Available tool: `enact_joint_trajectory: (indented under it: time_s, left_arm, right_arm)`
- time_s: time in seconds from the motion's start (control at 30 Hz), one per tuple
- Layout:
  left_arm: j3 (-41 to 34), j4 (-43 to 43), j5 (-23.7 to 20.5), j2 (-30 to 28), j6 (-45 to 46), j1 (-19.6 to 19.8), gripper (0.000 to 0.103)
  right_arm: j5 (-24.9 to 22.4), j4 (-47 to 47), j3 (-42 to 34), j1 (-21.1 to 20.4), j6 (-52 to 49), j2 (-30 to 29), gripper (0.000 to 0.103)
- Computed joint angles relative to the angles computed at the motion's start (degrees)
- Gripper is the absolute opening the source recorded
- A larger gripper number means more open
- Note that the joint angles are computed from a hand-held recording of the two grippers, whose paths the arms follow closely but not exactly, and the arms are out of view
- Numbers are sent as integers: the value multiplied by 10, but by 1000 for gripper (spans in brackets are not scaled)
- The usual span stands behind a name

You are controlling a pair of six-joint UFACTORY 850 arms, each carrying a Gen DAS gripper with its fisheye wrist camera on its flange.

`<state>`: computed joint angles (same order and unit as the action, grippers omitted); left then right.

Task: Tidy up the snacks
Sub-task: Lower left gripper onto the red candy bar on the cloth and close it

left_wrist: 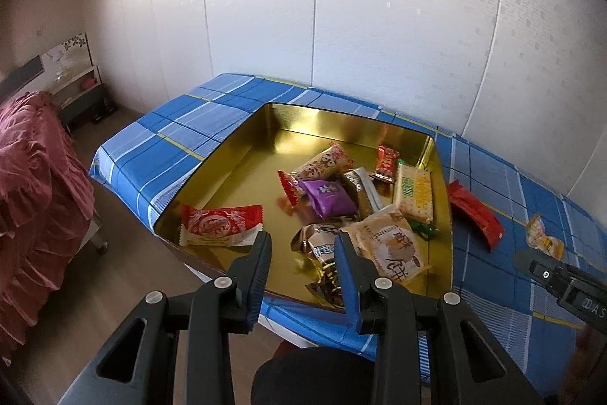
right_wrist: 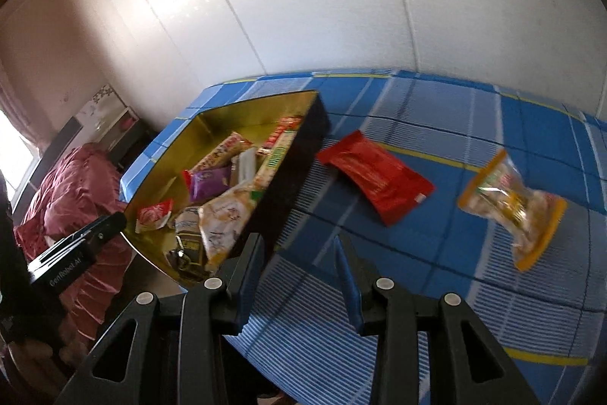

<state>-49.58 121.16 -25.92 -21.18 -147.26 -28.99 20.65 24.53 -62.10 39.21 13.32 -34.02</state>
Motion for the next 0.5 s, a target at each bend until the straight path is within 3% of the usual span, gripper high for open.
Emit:
enact_joint_trajectory:
  time_s: [0.5]
  left_arm:
    - [-9, -6, 3, -5, 22, -14, 35]
  right_arm:
    - [47, 77, 95, -15, -3, 38, 39]
